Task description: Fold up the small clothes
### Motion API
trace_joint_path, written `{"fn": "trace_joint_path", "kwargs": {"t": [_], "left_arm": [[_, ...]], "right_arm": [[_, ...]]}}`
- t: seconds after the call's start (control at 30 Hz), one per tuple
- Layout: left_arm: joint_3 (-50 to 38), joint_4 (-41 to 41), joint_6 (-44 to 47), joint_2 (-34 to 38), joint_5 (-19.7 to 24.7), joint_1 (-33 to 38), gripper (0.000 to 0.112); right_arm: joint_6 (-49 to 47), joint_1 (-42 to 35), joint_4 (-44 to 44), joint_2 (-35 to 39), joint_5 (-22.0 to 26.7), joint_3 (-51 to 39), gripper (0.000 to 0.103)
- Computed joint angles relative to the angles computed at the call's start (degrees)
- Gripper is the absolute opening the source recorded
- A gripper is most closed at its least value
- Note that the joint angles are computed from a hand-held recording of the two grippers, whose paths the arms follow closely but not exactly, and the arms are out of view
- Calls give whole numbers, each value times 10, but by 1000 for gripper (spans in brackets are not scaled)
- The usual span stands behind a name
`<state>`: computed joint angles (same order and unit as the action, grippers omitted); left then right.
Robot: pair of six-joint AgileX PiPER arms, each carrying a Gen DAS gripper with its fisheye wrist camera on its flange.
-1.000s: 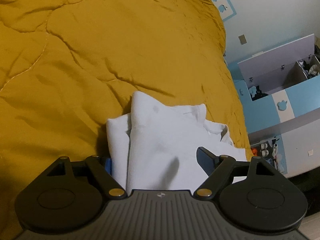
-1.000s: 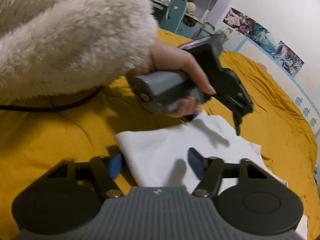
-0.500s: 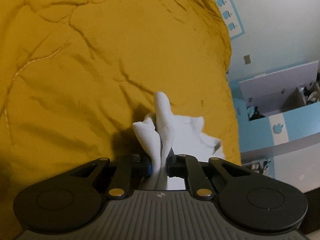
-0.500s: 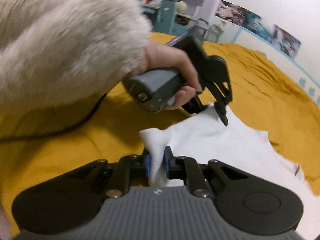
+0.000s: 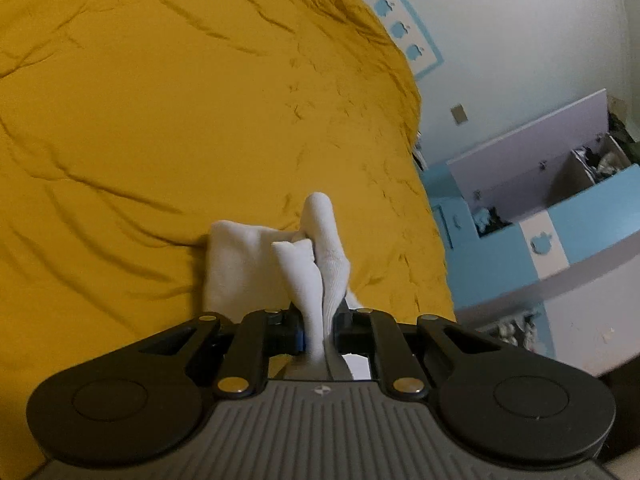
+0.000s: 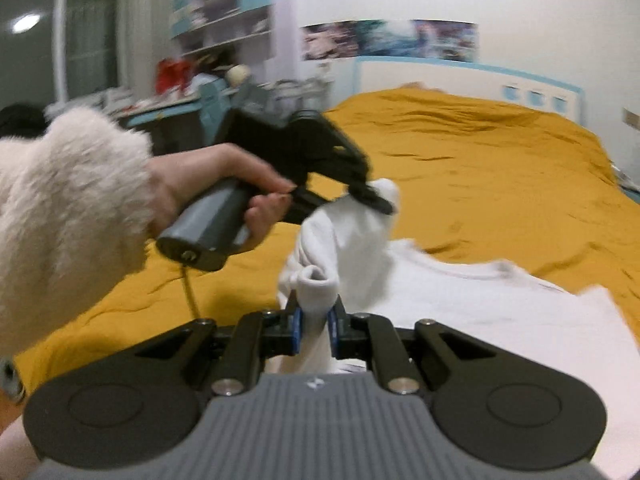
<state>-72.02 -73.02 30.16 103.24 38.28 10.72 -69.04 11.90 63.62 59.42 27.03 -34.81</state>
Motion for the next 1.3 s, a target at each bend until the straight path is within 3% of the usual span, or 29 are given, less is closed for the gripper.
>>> {"fn": "trace_joint_path", "kwargs": {"t": [0.17,0.43,0.63,0.73,0.87,1.3], "left_arm": [[-64,7,-44,34,-63,-89,13],[-225,122,-187,139,-72,-195,13],[-301,198,-260,192,-85,-250,13],[-333,246,-302,214,-78,-267,13],[-339,245,-305,225,-74,-273,13],[-463,399,-453,293,-29,-314,13]], "right_arm": [[-105,-198,55,-12,96,12,7],[-226,-476,115,50,231,18,7],[-278,-555,136,154,228,-13,7],[-267,-596,129,195,262,-31,6],[-278,-629,134,208,278,-19,6],[-255,-647,129,256,273,-32,6]]}}
